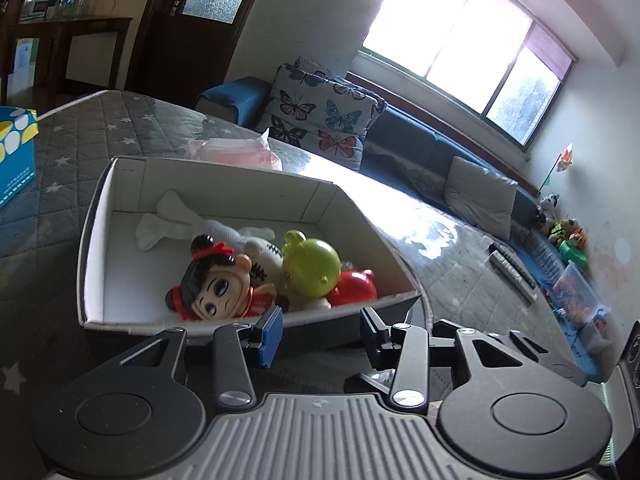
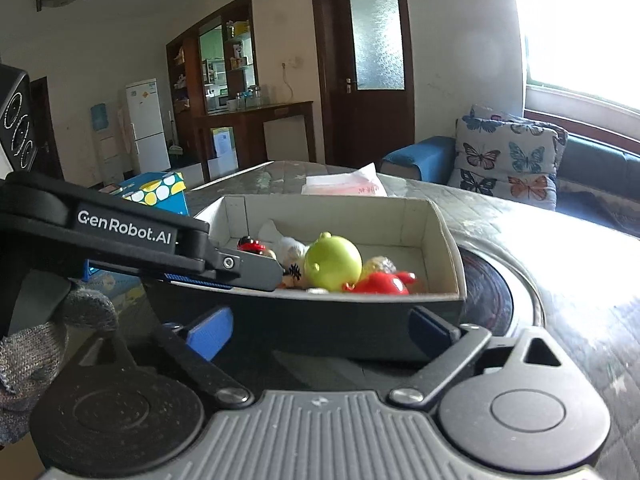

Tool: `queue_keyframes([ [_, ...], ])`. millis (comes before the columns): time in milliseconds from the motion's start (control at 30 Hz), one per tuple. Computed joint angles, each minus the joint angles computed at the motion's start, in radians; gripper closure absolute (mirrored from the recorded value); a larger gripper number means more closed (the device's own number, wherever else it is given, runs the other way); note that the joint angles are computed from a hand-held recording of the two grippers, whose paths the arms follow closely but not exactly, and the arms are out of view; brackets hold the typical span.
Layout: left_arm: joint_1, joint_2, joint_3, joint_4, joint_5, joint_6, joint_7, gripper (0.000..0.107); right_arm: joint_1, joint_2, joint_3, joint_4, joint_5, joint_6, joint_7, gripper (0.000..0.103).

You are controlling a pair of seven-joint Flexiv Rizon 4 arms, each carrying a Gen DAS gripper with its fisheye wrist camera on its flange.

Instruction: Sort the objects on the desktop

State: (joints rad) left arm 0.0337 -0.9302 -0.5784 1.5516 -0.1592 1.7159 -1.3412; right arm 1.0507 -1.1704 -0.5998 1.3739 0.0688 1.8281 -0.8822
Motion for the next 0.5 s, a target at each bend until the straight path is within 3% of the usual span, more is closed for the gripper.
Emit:
queue_keyframes([
  [367,-0.110,0.080,0.166,0.068,0.001,0.038,-0.056,0.062,0.052,0.038,0.005,0.096,0.055,0.024,0.024,0.000],
  [500,-0.181,0.103,0.262,0.083,-0.013,0.046,-0.081,0.062,0.067,0.049,0.008,0.121,0.065,0.013,0.036,0.000],
])
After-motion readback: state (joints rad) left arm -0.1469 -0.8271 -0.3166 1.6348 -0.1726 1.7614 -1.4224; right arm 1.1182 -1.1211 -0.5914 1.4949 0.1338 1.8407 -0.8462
